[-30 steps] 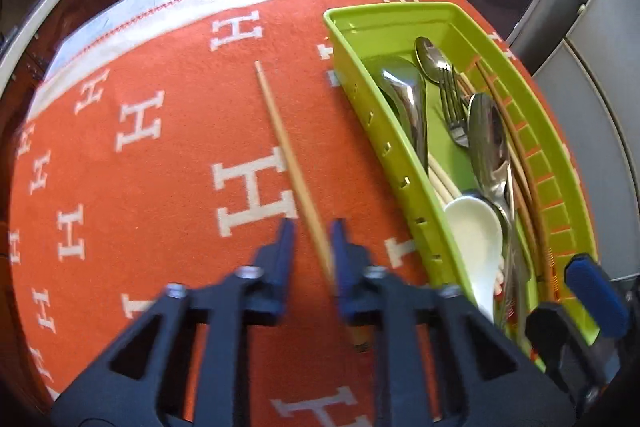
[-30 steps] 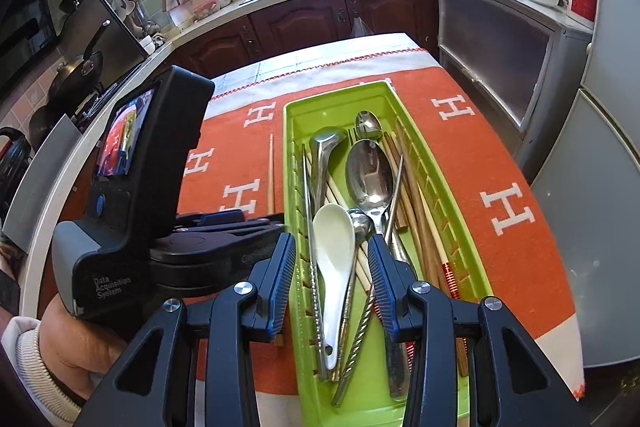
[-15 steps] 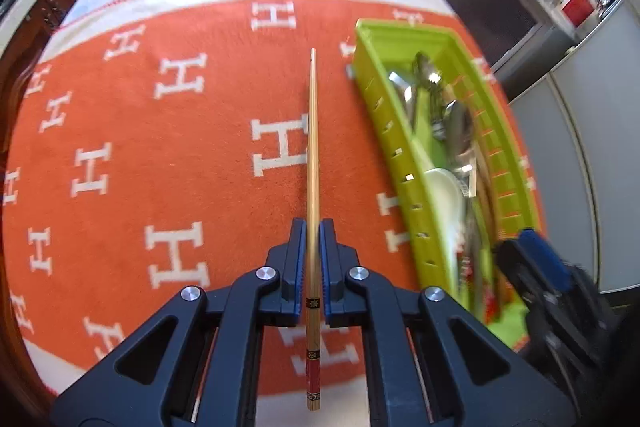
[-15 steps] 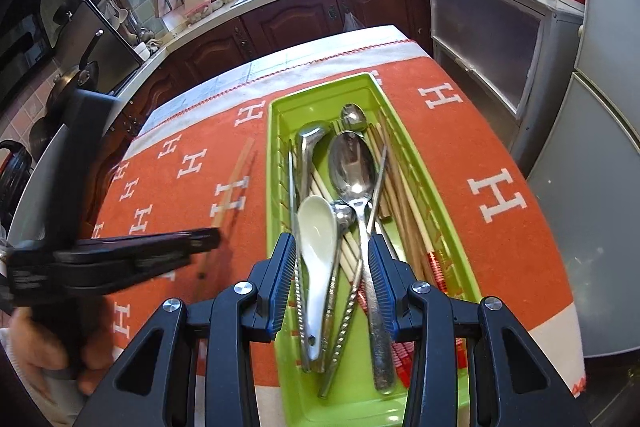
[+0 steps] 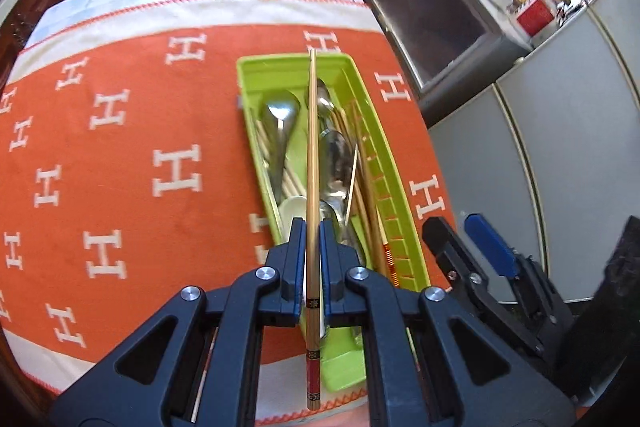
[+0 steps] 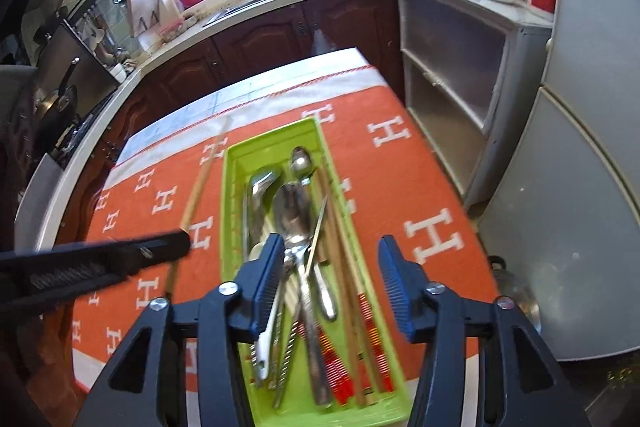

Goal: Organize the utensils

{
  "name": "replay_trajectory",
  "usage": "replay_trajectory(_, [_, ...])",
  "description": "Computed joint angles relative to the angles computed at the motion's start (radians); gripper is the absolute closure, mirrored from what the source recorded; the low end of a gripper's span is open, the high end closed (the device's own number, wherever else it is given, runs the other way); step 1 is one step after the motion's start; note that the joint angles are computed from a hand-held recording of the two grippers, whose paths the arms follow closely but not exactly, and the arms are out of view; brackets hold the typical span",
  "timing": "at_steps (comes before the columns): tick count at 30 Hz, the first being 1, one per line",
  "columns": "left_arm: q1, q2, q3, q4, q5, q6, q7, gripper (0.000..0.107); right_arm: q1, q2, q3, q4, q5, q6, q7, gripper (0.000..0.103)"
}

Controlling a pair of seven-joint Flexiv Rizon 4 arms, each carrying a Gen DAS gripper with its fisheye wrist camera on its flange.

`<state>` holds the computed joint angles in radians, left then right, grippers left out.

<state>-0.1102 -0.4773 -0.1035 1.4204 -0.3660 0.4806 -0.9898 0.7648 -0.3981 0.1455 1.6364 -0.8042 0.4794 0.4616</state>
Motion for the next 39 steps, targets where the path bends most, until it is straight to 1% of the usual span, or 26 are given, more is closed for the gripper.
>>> replay_trajectory(3, [-0.025, -0.015, 0.007, -0.006, 0.039, -0.003, -0.030, 0.102, -0.002, 0.011, 0.003, 0.008, 0.008, -0.012, 0.001, 0.052])
replay_trajectory(4, [-0.030, -0.015, 0.008, -0.003, 0.054, 0.003, -0.026, 0.102, -0.005, 0.015, 0.005, 0.013, 0.012, -0.012, 0.000, 0.052])
replay_trajectory(6, [-0.034, -0.012, 0.008, 0.014, 0.069, 0.028, -0.006, 0.098, -0.003, 0.015, 0.008, 0.013, 0.014, -0.019, 0.003, 0.052])
replay_trajectory(9, [-0.033, -0.003, 0.012, 0.045, 0.084, 0.094, 0.021, 0.081, -0.006, 0.010, 0.010, 0.010, 0.023, -0.025, -0.002, 0.051])
replay_trajectory(11, [-0.030, 0.007, 0.015, 0.069, 0.087, 0.150, 0.036, 0.061, -0.009, 0.011, 0.010, 0.014, 0.027, -0.019, 0.003, 0.051])
replay_trajectory(12, [-0.027, 0.010, 0.015, 0.080, 0.085, 0.176, 0.042, 0.056, -0.010, 0.012, 0.010, 0.018, 0.026, -0.013, 0.007, 0.051])
replay_trajectory(13, [-0.022, 0.013, 0.014, 0.089, 0.081, 0.195, 0.052, 0.049, -0.010, 0.011, 0.010, 0.019, 0.026, -0.009, 0.010, 0.051])
replay_trajectory(14, [-0.014, 0.015, 0.012, 0.093, 0.074, 0.208, 0.066, 0.044, -0.011, 0.009, 0.009, 0.018, 0.026, -0.006, 0.009, 0.051])
replay_trajectory(18, [0.004, 0.027, 0.006, 0.114, 0.060, 0.258, 0.121, 0.040, -0.009, -0.006, 0.007, -0.003, 0.031, -0.004, -0.016, 0.048])
replay_trajectory(19, [0.007, 0.034, 0.007, 0.127, 0.058, 0.285, 0.137, 0.038, -0.008, -0.010, 0.005, -0.007, 0.029, 0.001, -0.018, 0.048])
replay_trajectory(21, [0.012, 0.043, 0.009, 0.139, 0.056, 0.308, 0.154, 0.033, -0.004, -0.015, 0.000, -0.014, 0.022, 0.005, -0.020, 0.048])
replay_trajectory(23, [0.019, 0.052, 0.011, 0.145, 0.051, 0.308, 0.165, 0.030, 0.000, -0.015, -0.003, -0.019, 0.017, 0.008, -0.021, 0.047])
replay_trajectory(27, [0.026, 0.079, 0.023, 0.178, 0.051, 0.351, 0.180, 0.030, 0.012, -0.022, -0.007, -0.041, 0.009, -0.006, -0.029, 0.041])
replay_trajectory(32, [0.051, 0.110, 0.029, 0.210, 0.030, 0.387, 0.205, 0.030, 0.025, -0.018, -0.006, -0.054, 0.001, -0.017, -0.025, 0.038])
replay_trajectory(34, [0.058, 0.124, 0.039, 0.222, 0.031, 0.411, 0.200, 0.030, 0.034, -0.024, -0.005, -0.071, 0.001, -0.027, -0.034, 0.035])
replay_trajectory(39, [0.098, 0.159, 0.035, 0.255, -0.035, 0.441, 0.255, 0.030, 0.057, -0.044, -0.004, -0.119, 0.007, -0.044, -0.070, 0.029])
